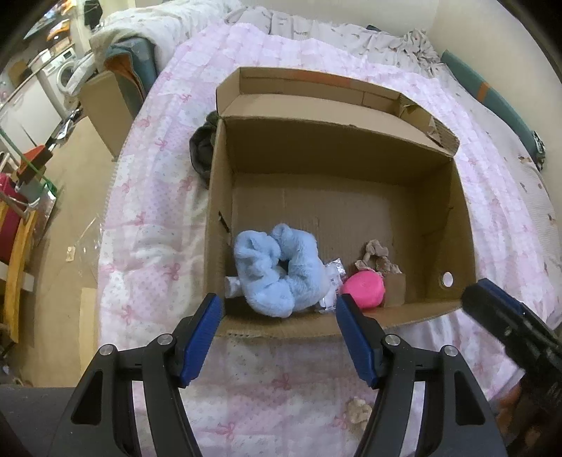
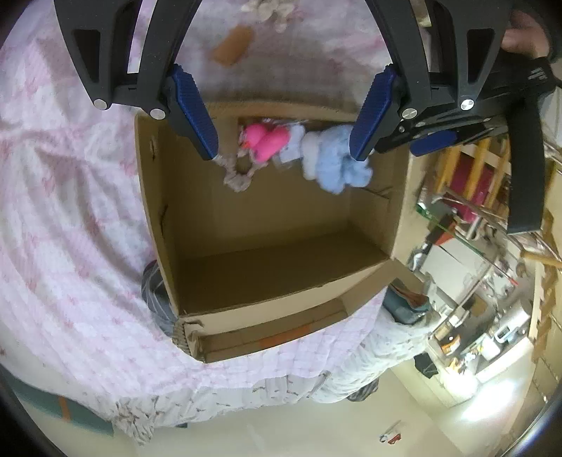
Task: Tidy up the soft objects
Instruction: 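Move the left tool back and grasp the cream lace scrunchie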
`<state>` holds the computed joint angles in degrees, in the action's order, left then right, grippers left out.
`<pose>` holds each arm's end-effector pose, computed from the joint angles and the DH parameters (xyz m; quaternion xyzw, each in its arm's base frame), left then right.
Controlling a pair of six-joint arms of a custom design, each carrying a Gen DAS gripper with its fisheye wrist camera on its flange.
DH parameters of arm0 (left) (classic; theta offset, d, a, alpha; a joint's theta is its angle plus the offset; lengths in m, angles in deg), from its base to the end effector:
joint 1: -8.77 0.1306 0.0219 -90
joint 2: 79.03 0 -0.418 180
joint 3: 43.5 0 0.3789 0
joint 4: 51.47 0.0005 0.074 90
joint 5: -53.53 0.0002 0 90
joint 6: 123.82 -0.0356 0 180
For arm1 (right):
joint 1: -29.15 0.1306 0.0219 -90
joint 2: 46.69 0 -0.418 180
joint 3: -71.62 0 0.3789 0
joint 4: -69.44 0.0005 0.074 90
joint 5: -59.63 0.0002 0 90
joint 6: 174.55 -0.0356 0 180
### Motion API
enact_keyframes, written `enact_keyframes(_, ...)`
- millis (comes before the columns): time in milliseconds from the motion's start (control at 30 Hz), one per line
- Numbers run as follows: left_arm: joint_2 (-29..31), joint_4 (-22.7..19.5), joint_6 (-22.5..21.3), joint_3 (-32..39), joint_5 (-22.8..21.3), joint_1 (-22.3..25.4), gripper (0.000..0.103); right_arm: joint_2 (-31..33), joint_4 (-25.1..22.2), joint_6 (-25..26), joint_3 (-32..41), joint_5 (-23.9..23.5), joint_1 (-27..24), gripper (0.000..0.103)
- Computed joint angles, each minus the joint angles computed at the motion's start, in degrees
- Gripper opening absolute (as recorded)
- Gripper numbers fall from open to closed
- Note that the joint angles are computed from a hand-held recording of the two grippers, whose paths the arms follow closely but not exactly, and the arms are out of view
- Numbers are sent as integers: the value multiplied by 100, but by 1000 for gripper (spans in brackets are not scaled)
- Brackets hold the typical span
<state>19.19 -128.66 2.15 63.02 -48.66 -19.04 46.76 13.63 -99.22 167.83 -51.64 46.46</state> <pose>0.4416 -0.2250 0.4974 -0.0890 0.9737 -0.0076 0.2098 0.4639 0.1576 0.4803 -0.0799 0.9306 0.2541 0.2512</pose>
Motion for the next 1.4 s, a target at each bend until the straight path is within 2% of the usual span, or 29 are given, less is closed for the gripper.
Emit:
enact_keyframes(300,-341,-48,79,-165,-8,-28,65,-229,-240,-709,-152,-348,-448,82)
enact_keyframes(433,-510,-55,472,-327,456,23,65,-345,-424,-850,-241,-403,-586,82)
enact_keyframes(667,-685,-117,804,-579,384,-254,65,-592,-556,-660,-431,-67,-499,82)
enact_keyframes(900,-682,-125,1372,-892,490,-649,65,-562,-775,-424,-636,279,-457,82)
enact_keyframes(1067,-563,45,1679,-977,606,-956,65,-469,-885,-575,-640,14,-638,82)
enact_keyframes(1267,-133,154,1502,-926,1112,-1279,65,-519,-867,-733,-715,-266,-753,82)
enact_keyframes(1400,251,102,1273,-793,1203,-1469,65,-518,-860,-785,-727,-318,-776,82)
